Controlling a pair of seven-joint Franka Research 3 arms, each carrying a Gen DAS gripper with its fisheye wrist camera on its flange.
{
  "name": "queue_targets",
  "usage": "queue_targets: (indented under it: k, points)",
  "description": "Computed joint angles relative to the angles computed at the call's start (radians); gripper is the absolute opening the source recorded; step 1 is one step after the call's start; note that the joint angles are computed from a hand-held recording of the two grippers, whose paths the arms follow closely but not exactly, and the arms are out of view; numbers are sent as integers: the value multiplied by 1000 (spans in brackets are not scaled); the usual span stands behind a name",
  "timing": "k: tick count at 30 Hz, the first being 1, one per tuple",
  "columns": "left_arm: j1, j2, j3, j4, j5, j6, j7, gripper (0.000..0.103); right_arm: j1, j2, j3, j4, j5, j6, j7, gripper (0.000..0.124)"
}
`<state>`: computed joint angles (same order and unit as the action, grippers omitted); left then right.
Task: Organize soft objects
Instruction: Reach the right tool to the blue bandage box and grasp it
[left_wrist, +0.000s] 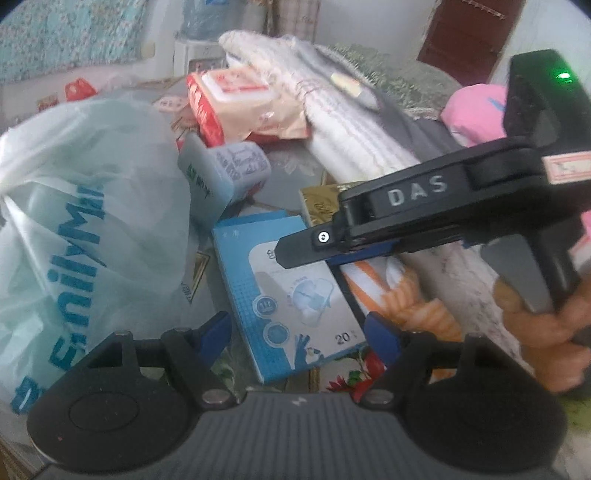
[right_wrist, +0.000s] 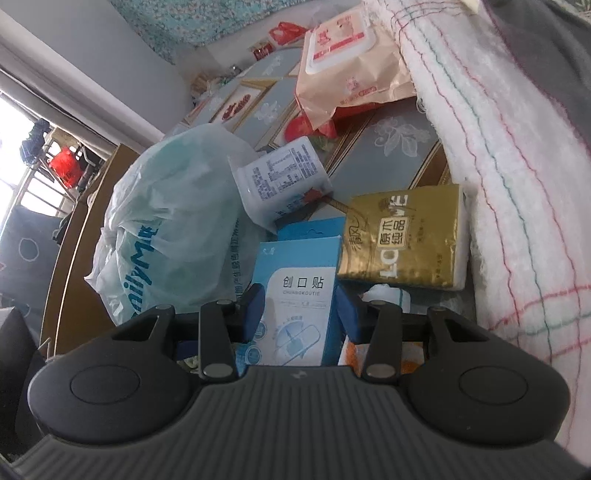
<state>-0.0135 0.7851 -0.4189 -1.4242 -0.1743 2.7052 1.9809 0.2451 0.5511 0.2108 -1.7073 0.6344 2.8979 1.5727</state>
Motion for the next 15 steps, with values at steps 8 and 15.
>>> queue_targets:
  k: [8,15]
  points:
    - [-61,55,59,94,50,-17,-76,79,-5,27,-1,50,-9,-55,-24,45]
    - [-31,45,24,58,51,41,-91,76,-31,1,47,0,59,28,-94,46]
